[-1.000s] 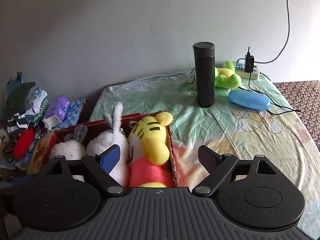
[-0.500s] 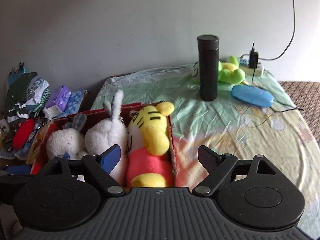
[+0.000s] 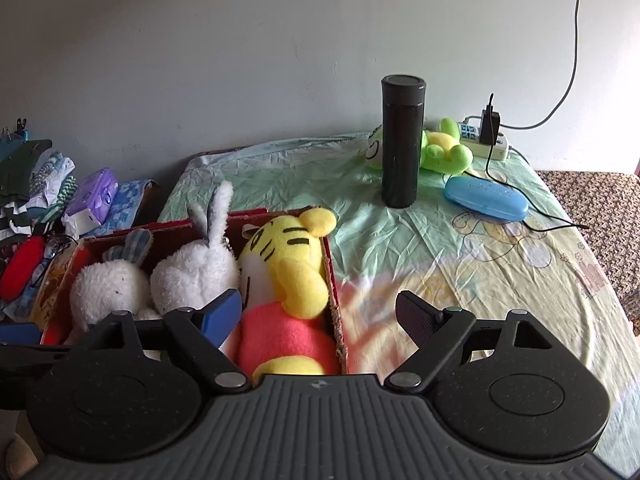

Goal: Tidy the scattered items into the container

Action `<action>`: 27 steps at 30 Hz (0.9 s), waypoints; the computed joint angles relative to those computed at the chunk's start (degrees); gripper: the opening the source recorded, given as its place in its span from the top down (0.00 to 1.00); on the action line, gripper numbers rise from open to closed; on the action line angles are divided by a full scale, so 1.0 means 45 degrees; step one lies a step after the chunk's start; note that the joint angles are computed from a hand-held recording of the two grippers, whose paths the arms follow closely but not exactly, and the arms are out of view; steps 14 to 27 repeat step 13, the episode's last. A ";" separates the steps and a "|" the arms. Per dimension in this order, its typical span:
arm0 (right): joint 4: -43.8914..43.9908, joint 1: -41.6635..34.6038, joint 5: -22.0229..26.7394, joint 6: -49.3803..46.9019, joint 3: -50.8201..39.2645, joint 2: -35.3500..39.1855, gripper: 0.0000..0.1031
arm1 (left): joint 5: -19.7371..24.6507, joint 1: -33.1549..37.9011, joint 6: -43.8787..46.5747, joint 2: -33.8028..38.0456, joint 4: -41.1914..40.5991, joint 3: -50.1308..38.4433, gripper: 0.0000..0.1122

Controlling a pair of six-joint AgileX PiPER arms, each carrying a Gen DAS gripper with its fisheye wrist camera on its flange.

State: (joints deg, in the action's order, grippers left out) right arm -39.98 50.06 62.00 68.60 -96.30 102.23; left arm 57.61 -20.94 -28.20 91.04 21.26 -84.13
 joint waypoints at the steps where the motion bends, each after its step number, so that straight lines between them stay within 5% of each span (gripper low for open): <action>1: 0.0115 -0.0011 0.0006 -0.0073 -0.0097 0.0086 0.16 | -0.0037 0.0055 0.0021 -0.0004 -0.0027 0.0037 0.09; 27: 0.0323 0.0085 0.0195 -0.0342 -0.0691 0.0560 0.16 | -0.0873 0.0750 0.0466 -0.0144 -0.0722 0.0574 0.11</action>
